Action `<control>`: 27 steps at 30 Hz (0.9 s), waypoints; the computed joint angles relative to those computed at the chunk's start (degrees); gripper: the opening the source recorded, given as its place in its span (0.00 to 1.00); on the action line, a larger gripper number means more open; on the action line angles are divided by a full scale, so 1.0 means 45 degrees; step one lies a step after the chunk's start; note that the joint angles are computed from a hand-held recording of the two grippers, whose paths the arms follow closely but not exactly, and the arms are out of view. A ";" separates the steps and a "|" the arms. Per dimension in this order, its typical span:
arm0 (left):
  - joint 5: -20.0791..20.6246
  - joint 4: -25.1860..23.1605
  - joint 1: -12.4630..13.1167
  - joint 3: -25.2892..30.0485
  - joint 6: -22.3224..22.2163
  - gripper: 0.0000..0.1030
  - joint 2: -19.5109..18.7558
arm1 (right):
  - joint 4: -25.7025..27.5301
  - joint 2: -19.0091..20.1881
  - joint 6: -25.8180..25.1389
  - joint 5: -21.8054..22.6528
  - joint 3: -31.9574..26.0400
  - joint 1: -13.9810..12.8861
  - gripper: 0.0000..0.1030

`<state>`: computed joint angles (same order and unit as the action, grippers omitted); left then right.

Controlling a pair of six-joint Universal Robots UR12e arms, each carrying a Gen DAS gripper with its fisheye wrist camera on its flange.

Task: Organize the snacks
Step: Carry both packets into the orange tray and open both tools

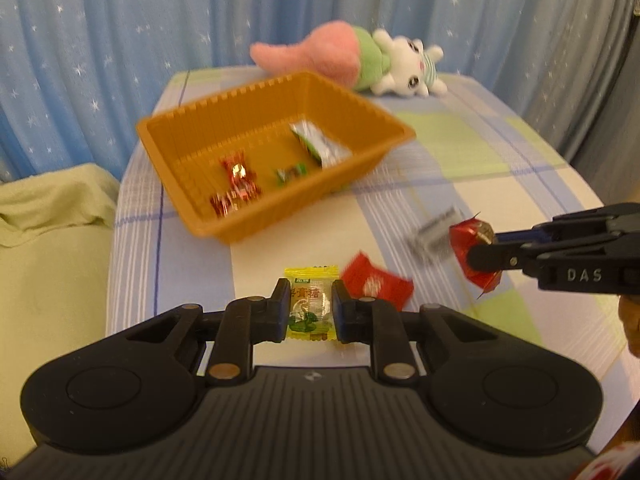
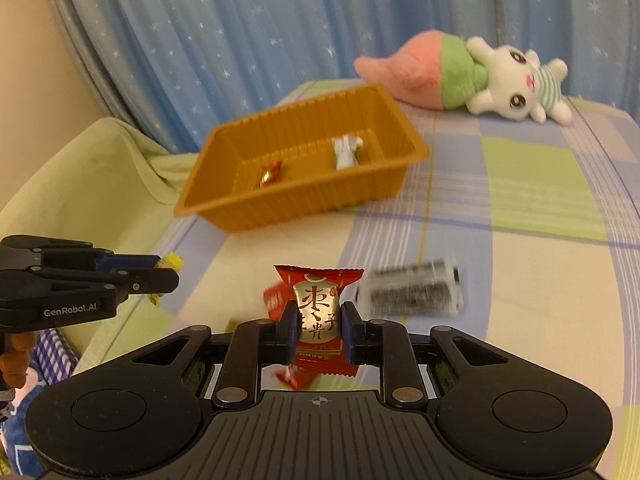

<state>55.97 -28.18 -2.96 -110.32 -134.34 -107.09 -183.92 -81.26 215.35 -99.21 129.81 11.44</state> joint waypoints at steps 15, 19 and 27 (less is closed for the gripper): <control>-0.0015 0.1186 -0.0772 0.1548 -0.2181 0.19 -0.1047 | -0.0880 0.0669 -0.0659 0.0561 -0.1150 -0.1118 0.22; 0.0343 0.1197 -0.1029 0.2173 -0.2787 0.19 -0.1513 | -0.1035 0.1033 -0.0542 0.0966 -0.1547 -0.1423 0.22; 0.1157 0.1220 -0.1404 0.3401 -0.3784 0.19 -0.2456 | -0.0858 0.1873 -0.0485 0.1747 -0.2462 -0.1909 0.22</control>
<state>61.18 -22.68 -9.28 -95.01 -151.37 -118.15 -187.78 -72.83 213.17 -91.35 118.73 2.85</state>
